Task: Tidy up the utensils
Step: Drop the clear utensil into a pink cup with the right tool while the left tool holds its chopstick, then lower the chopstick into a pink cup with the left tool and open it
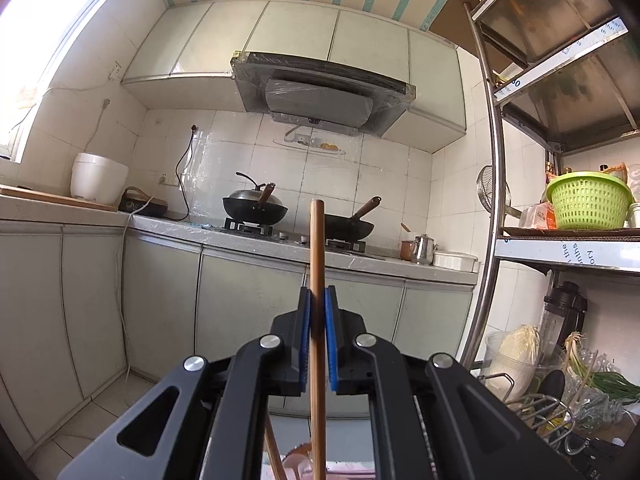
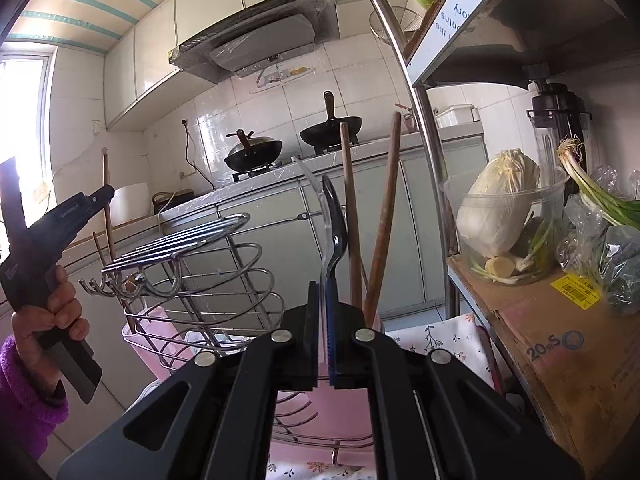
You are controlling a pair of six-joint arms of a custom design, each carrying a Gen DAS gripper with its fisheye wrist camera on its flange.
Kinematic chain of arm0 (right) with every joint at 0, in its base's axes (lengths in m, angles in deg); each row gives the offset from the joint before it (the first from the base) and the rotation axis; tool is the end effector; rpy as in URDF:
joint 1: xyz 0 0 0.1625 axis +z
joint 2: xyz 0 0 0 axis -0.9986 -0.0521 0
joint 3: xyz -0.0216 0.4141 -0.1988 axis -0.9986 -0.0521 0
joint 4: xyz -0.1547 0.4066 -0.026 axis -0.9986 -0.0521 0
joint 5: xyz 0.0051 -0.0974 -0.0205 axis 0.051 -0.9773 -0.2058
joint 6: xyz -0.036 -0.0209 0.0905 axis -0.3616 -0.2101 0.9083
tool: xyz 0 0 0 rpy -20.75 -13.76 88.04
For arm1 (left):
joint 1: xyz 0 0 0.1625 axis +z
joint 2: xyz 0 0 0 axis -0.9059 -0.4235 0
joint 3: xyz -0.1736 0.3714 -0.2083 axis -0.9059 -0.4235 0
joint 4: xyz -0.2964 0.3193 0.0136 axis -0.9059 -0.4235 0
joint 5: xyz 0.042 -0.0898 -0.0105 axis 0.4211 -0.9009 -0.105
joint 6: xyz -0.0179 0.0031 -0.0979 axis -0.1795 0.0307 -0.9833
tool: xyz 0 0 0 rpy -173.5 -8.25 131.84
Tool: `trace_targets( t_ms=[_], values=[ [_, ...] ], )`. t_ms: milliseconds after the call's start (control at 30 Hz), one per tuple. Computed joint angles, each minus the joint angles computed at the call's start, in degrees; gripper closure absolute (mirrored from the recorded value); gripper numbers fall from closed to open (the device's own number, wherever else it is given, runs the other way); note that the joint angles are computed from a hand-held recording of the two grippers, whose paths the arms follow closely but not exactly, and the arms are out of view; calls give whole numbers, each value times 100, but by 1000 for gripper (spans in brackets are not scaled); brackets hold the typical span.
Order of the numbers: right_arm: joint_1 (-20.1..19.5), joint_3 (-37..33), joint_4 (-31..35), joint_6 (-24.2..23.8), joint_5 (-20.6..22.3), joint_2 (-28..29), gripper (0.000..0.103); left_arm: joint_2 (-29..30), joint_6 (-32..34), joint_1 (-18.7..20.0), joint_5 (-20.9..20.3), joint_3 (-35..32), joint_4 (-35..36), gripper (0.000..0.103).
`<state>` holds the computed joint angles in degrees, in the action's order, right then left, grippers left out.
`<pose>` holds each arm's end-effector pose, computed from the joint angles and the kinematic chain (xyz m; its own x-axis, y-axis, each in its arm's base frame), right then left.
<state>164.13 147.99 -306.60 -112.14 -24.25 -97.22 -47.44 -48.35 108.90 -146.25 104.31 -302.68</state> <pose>0.0165 -0.5067 0.3572 -0.8612 0.2163 0.4600 -0.4347 0.1558 -0.8870 -0.4436 -0.6716 0.0503 -0.7397 0.4279 -0.5194 0.5898 0.0404 -0.8066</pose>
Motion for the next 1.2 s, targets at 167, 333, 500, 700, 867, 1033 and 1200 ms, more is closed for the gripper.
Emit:
trace_targets(
  t_ms=[167, 333, 500, 700, 867, 1033, 1200],
  values=[
    [33, 40, 260, 240, -177, -109, 100, -340, -582, -4, 84, 719, 104, 97],
    [108, 78, 358, 351, -424, -164, 100, -561, -1223, 78, 221, 1087, 590, 97],
    [192, 60, 643, 444, -691, -266, 100, -650, -1418, 149, 202, 1216, 915, 97],
    [259, 50, 813, 539, -876, -314, 100, -813, -1684, 201, 37, 1509, 1125, 96],
    [320, 49, 879, 534, -996, -309, 100, -997, -1951, 220, -77, 1831, 1089, 96],
    [372, 39, 929, 534, -1129, -286, 100, -1022, -1969, 215, 3, 1829, 1168, 96],
    [403, 4, 1047, 571, -1223, -304, 100, -1081, -2387, 312, -129, 1630, 1648, 95]
  ],
)
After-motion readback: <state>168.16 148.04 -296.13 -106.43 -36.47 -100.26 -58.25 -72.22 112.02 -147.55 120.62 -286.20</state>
